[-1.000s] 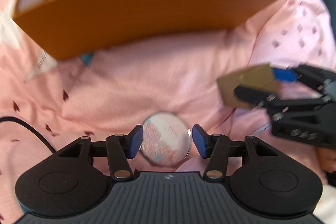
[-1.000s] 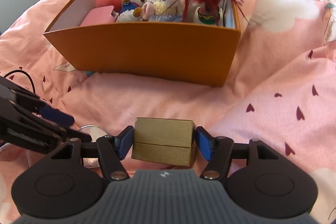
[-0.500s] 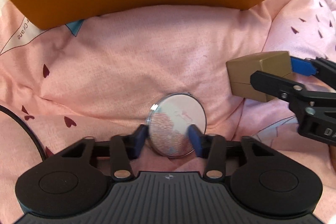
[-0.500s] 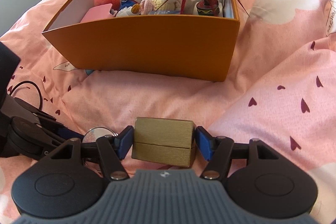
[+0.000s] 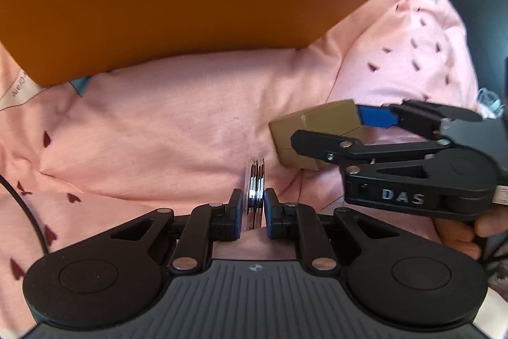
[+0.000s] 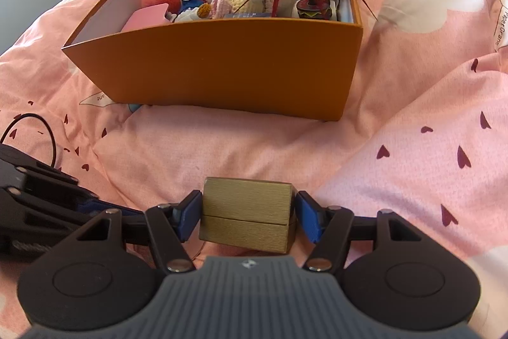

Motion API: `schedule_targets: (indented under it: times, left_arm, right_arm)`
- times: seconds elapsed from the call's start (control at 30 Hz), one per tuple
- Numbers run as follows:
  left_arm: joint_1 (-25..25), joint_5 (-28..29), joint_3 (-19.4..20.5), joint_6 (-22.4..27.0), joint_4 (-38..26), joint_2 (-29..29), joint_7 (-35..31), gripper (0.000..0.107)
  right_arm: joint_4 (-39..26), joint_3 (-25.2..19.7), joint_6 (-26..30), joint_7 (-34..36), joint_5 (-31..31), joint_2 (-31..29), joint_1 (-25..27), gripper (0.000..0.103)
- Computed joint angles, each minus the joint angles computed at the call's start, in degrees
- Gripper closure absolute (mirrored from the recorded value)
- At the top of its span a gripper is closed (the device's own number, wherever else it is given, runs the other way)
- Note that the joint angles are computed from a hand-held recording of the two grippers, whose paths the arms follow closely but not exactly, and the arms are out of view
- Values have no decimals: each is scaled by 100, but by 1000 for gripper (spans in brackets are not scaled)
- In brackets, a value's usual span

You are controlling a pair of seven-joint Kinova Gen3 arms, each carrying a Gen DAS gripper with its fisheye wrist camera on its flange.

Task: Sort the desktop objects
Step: 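Lift the compact mirror and gold box with both tools toward the orange box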

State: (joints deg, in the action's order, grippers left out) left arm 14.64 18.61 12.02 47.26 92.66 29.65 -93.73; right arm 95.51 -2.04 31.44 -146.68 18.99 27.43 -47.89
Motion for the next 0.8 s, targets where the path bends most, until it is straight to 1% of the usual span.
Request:
schedule_targets:
  times: [0.1, 0.2, 0.3, 0.4, 0.47, 0.5, 0.57, 0.6, 0.67, 0.73, 0.8]
  left_arm:
    - [176, -184, -57, 12, -45, 52, 118, 92]
    - [113, -147, -30, -176, 155, -90, 62, 93]
    - [98, -137, -43, -498, 393, -300, 54, 93]
    - [5, -47, 0, -836, 553, -505, -12, 93]
    - [-54, 28, 6, -1094, 632, -619, -29, 93]
    - [-83, 70, 10, -1294, 693, -653, -44, 93]
    - [-89, 70, -31, -1537, 730, -709, 44, 93]
    - [-103, 82, -37, -1661, 754, -716, 89, 93]
    - [-61, 42, -78, -1885, 738, -636, 238, 93]
    - [28, -87, -158, -2004, 686, -526, 462, 93]
    - [130, -267, -242, -2032, 637, -405, 687, 93]
  right_arm:
    - [13, -16, -25, 7, -23, -4, 28, 37]
    - [23, -9, -33, -3, -28, -24, 25, 37]
    - [8, 21, -12, -12, 57, -68, -26, 37]
    - [154, 90, -340, -84, 205, -207, -48, 37]
    - [254, 232, -619, -212, 366, -288, -119, 37]
    - [245, 301, -667, -257, 447, -296, -164, 37]
    - [177, 477, -670, -387, 672, -272, -316, 37]
    - [167, 559, -705, -470, 789, -254, -380, 37]
    - [121, 583, -762, -538, 852, -198, -349, 37]
    - [97, 506, -855, -470, 765, -125, -187, 37]
    - [-21, 440, -722, -346, 652, -15, -100, 37]
